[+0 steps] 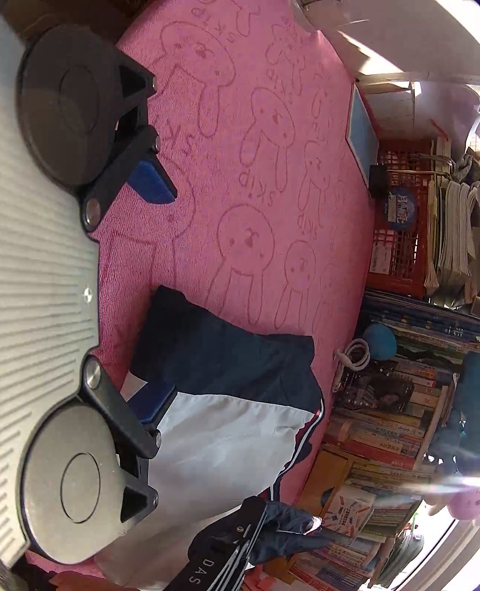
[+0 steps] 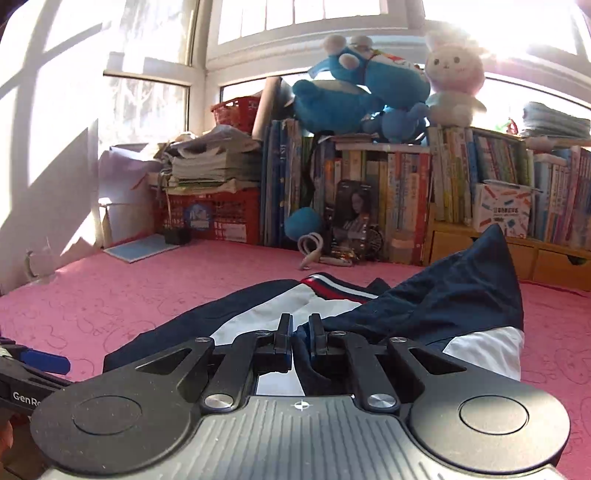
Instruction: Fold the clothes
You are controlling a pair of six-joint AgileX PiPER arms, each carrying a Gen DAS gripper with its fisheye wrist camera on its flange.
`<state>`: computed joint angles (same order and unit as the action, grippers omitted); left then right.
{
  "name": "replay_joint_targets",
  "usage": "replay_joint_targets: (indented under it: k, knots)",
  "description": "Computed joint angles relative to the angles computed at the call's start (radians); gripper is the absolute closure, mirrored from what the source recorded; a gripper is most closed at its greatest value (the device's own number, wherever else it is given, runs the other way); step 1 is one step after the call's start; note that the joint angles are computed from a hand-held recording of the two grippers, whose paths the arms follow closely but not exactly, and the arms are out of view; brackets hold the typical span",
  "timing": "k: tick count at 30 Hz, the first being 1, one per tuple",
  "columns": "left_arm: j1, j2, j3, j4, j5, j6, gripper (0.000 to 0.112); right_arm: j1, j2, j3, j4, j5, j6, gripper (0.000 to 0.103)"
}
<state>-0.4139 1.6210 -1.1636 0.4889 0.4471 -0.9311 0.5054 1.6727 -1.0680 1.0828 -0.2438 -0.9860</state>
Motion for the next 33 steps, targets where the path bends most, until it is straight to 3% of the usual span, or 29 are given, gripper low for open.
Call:
replay_joint_targets:
  k: [2, 5, 7, 11, 13, 16, 19, 23, 25, 29, 31, 33]
  knots:
    - [0.034, -0.029, 0.029, -0.123, -0.039, 0.103, 0.009, 0.025, 0.048, -0.03, 0.113, -0.004, -0.118, 0.092]
    - [0.037, -0.034, 0.023, -0.242, -0.081, 0.237, 0.009, 0.019, -0.02, 0.085, 0.026, -0.064, -0.06, 0.077]
    - [0.021, -0.014, -0.008, -0.301, -0.106, 0.315, 0.009, 0.025, -0.094, 0.2, -0.026, -0.167, -0.018, 0.05]
    - [-0.043, 0.068, -0.104, -0.318, -0.119, 0.371, 0.009, 0.071, -0.195, 0.37, 0.044, -0.403, -0.057, 0.046]
    - [-0.073, 0.108, -0.148, -0.301, -0.1, 0.36, 0.009, 0.073, -0.216, 0.416, 0.055, -0.46, -0.014, 0.034]
    - [-0.108, 0.142, -0.19, -0.239, -0.06, 0.306, 0.009, 0.043, -0.211, 0.436, 0.038, -0.447, 0.067, 0.03]
    - [-0.109, 0.136, -0.193, -0.319, -0.064, 0.387, 0.009, 0.02, -0.151, 0.398, 0.002, -0.402, 0.085, 0.025]
    - [-0.095, 0.114, -0.173, -0.326, -0.089, 0.401, 0.009, 0.009, -0.044, 0.308, -0.035, -0.433, 0.1, 0.026]
    - [-0.08, 0.116, -0.171, -0.281, -0.077, 0.35, 0.009, 0.012, 0.013, 0.225, 0.041, -0.427, -0.028, 0.026]
    - [-0.062, 0.155, -0.189, -0.069, 0.033, 0.141, 0.009, 0.052, 0.03, 0.222, 0.056, -0.449, -0.087, 0.027]
    - [-0.074, 0.173, -0.184, 0.078, 0.092, 0.017, 0.009, 0.06, 0.039, 0.207, 0.1, -0.47, -0.109, 0.059]
    - [-0.075, 0.157, -0.14, 0.143, 0.059, -0.026, 0.009, 0.049, 0.049, 0.167, 0.163, -0.479, -0.113, 0.082]
